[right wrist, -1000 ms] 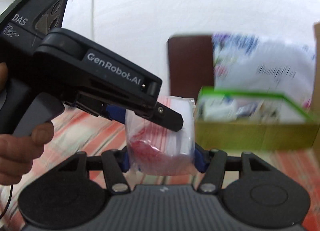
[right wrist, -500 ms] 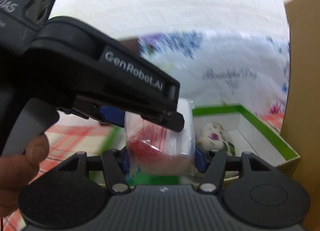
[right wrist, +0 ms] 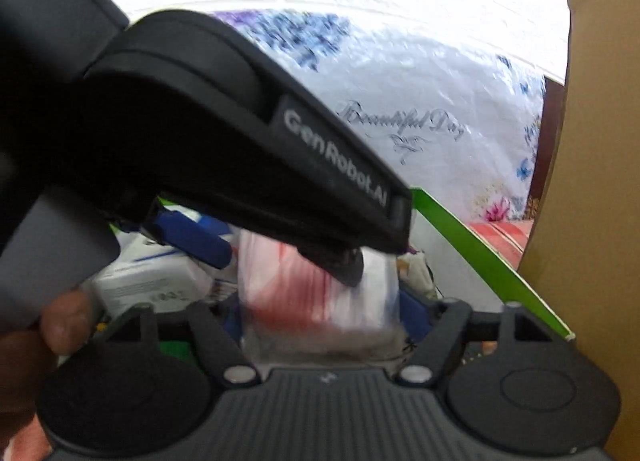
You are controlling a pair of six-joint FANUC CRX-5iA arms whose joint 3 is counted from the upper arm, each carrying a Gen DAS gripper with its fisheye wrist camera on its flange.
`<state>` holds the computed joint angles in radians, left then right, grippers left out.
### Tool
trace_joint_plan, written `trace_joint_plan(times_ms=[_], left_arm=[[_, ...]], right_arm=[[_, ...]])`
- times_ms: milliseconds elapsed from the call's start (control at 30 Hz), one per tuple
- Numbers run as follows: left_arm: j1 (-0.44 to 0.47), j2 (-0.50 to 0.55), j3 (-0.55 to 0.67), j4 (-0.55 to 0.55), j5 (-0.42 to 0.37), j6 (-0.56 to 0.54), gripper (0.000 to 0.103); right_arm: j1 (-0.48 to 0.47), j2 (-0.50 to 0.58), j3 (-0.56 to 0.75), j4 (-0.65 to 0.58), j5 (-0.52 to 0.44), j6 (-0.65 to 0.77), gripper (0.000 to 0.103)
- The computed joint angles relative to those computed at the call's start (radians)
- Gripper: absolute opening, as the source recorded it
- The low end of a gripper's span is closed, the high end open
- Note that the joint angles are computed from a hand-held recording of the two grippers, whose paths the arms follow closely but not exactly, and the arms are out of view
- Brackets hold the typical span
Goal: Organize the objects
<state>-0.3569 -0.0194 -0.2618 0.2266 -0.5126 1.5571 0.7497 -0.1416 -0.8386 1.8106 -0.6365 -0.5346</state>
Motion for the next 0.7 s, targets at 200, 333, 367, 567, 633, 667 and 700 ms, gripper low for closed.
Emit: trace_joint_plan(times_ms=[200,333,367,567,633,667,700], left_arm=[[-0.034,-0.12,-0.02,-0.215,-0.03,0.205,0.082],[-0.078,-0.17,0.01,-0.4,-0.123,0.386,0.082],[-0.095,-0.176,0.022,-0.45,-0.149,0.432,0.082],[-0.164,-0.254,0.006,-0.618,-0.256,0.596,0.083],[-0.194,-0.273,0.005,-0.67,-0.304,0.647,0.084],[-0.206,-0.284,0.0,-0.687,-0.322,0.666,0.084],[-0.214,-0.296,-0.008,-0.696,-0.336,0.679,0.084]], right_arm=[[0.085,-0.066,-0.074,0.062,-0.105,-0.049,0.089],[0.157,-0.12,-0.121,0.009,-0.142,-0.063,0.089],[0.176,-0.134,-0.132,-0.006,-0.151,-0.069,0.089],[0.251,-0.217,-0.173,-0.08,-0.155,-0.061,0.089],[0.246,-0.222,-0.165,-0.085,-0.129,-0.065,0.089],[0.257,-0.232,-0.169,-0.1,-0.125,-0.066,0.089],[0.26,-0.247,-0.176,-0.111,-0.115,-0.063,0.089]])
